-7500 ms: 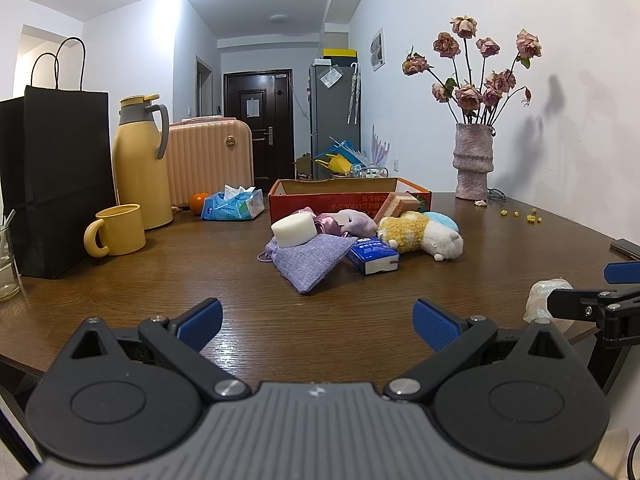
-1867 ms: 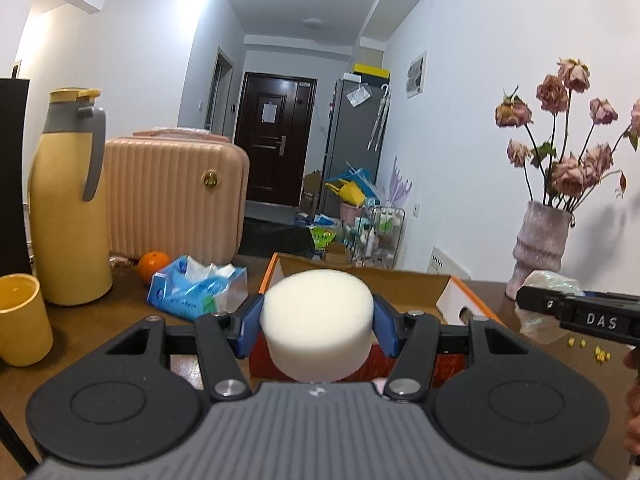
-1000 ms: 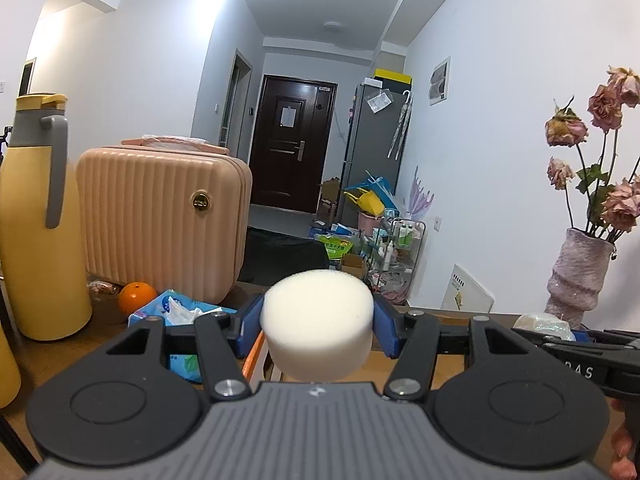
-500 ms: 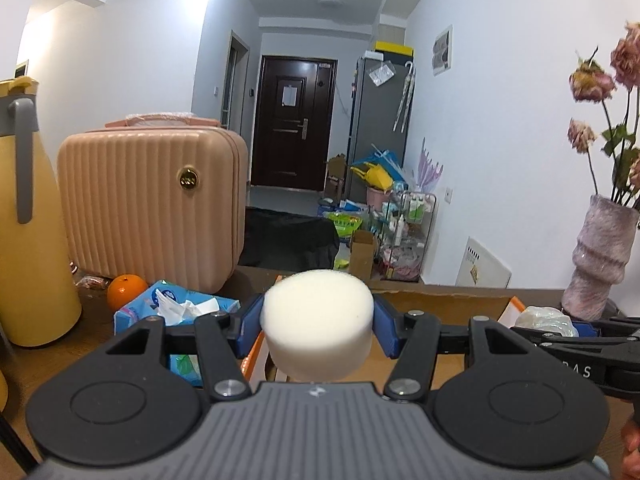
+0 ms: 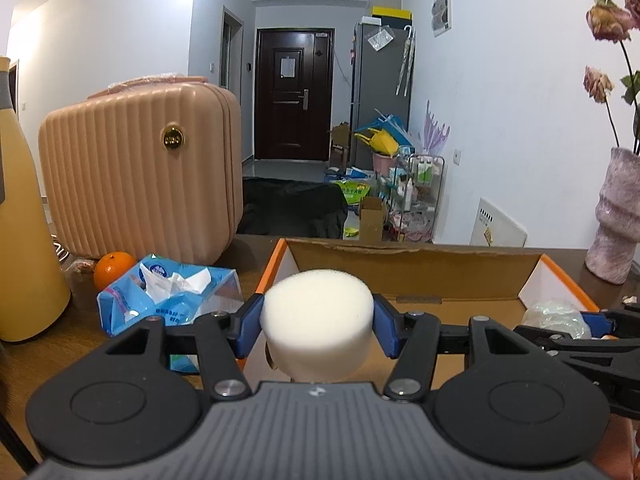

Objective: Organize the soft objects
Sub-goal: 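Open both grippers to drop the sponge and bundle into the box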

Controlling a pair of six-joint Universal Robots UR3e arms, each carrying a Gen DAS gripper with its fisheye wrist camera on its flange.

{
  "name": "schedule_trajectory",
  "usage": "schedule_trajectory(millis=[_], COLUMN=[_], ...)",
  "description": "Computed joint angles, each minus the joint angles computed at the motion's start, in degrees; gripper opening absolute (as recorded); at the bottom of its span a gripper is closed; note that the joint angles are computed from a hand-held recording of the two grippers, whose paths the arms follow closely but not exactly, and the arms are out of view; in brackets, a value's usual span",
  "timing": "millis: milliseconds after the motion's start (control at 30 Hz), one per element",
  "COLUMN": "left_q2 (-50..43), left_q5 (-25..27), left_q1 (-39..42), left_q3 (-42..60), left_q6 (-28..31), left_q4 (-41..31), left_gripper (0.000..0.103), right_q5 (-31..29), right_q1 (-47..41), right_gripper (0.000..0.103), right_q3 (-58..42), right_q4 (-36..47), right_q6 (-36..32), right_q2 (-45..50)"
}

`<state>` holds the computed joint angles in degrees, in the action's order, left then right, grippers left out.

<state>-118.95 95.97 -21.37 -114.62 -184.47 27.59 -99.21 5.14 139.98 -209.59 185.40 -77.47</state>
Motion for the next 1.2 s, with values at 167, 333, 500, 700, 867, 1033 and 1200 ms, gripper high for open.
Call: schedule_trajectory(millis=[167, 333, 500, 700, 867, 1033, 1200], left_q2=[-2.0, -3.1, -3.1, -2.9, -2.5, -0.7, 1.4], left_q5=[1.5, 2.3, 0.9, 1.1, 1.3, 0.4, 0.2], left_q1=[-0.7, -1.1, -0.4, -0.3, -0.1, 0.5, 1.0], left_q3=[0.9, 1.5, 0.5, -0.6, -1.3, -2.3, -4.1], left_q6=[0.8, 1.1, 0.5, -0.3, -1.5, -2.6, -3.2], left_q4=[0.9, 1.1, 3.1, 5.6, 7.3, 6.6, 7.4], left_gripper=[0.058, 0.058, 0.065, 0.097, 0.103, 0.103, 0.103], right_q5=[0.8, 0.2, -0.4, -2.6, -5.2, -4.9, -4.0], right_q1=[-0.6, -0.3, 0.1, 1.3, 2.5, 2.1, 1.5], right_gripper=[0.044, 0.044, 0.049, 0.089, 0.101, 0.102, 0.103], right_q3=[0.9, 1.9, 1.5, 1.2, 1.5, 2.2, 3.3], right_q4=[-3.4, -4.2, -4.1, -4.4, -5.2, -3.7, -2.6], right_q6=[0.1, -0.1, 0.1, 0.5, 1.1, 1.6, 1.8], right_q2=[1.2, 1.1, 1.3, 1.3, 0.8, -1.9, -5.3])
